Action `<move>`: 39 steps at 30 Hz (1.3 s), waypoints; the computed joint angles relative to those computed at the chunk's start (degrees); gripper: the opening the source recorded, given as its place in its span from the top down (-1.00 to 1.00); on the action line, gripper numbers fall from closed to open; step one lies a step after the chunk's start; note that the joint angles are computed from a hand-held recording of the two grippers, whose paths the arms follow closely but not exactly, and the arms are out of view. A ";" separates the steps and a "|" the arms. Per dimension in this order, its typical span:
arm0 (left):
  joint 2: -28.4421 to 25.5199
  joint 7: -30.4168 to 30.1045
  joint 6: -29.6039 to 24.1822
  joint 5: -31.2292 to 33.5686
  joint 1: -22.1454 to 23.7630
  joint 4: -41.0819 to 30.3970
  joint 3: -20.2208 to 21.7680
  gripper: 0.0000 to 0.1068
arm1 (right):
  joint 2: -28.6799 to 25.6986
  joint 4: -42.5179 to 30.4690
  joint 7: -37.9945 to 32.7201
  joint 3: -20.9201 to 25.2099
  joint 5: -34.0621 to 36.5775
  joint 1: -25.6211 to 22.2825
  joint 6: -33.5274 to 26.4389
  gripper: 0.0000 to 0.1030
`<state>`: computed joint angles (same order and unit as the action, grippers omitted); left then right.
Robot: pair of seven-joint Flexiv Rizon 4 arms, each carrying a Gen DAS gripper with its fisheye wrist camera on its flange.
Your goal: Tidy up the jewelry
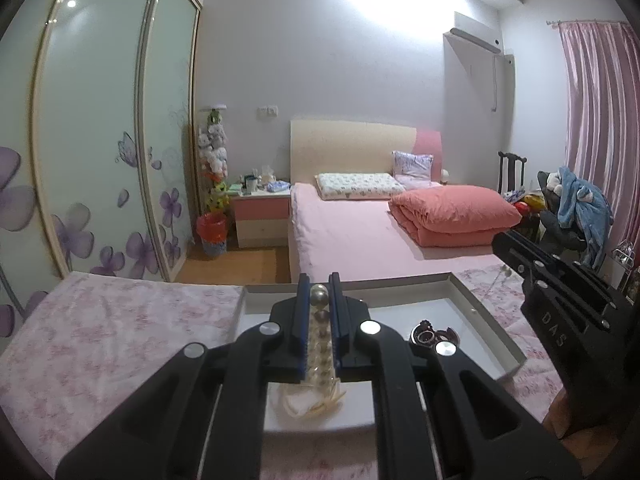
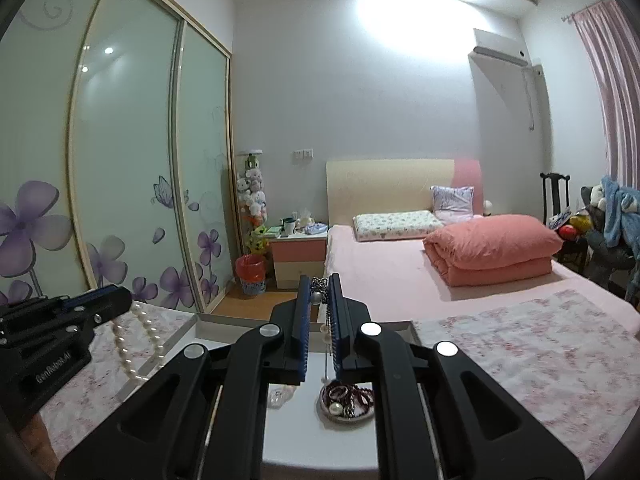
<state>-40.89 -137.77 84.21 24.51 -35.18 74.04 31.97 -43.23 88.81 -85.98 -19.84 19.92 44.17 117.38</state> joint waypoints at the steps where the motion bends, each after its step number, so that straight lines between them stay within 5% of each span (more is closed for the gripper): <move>1: -0.70 1.43 -0.56 -0.85 1.66 -1.08 -2.08 0.81 | -0.40 -0.73 0.57 0.91 -0.61 -0.93 -0.75 0.81; 8: -5.37 8.23 -3.15 -4.98 7.37 -6.63 -9.17 0.81 | -2.30 -3.65 6.76 5.07 -7.68 -5.84 -6.00 0.81; 17: -7.64 11.94 -3.92 -8.20 8.74 -8.47 -11.45 0.81 | -2.46 -4.38 14.58 7.89 -15.70 -9.65 -9.94 0.78; 19: -7.28 11.77 -3.51 -8.73 8.69 -7.79 -11.16 0.74 | -2.15 -4.14 16.04 8.01 -17.27 -9.83 -10.25 0.42; 20: -6.91 11.57 -3.26 -8.96 8.58 -7.19 -10.96 0.54 | -2.16 -3.80 16.77 6.73 -17.13 -9.02 -9.60 -0.07; 21: -6.37 10.67 -2.60 -9.17 8.34 -6.26 -10.26 0.33 | -1.98 -2.81 17.21 4.43 -16.06 -7.38 -7.86 -0.25; 29: 0.10 3.63 3.65 -10.10 4.15 4.33 -2.08 -0.01 | 2.55 2.89 15.38 0.01 -12.27 -4.06 -4.98 -0.25; 34: 3.39 -0.51 7.62 -9.96 -4.21 12.32 8.45 -0.31 | 7.26 8.52 12.24 -1.44 -8.73 -1.31 -3.05 -0.29; 39: 3.88 -3.18 10.25 -10.62 -17.58 20.30 23.41 -0.70 | 12.05 15.00 5.87 -3.98 -3.12 3.88 -0.53 -0.70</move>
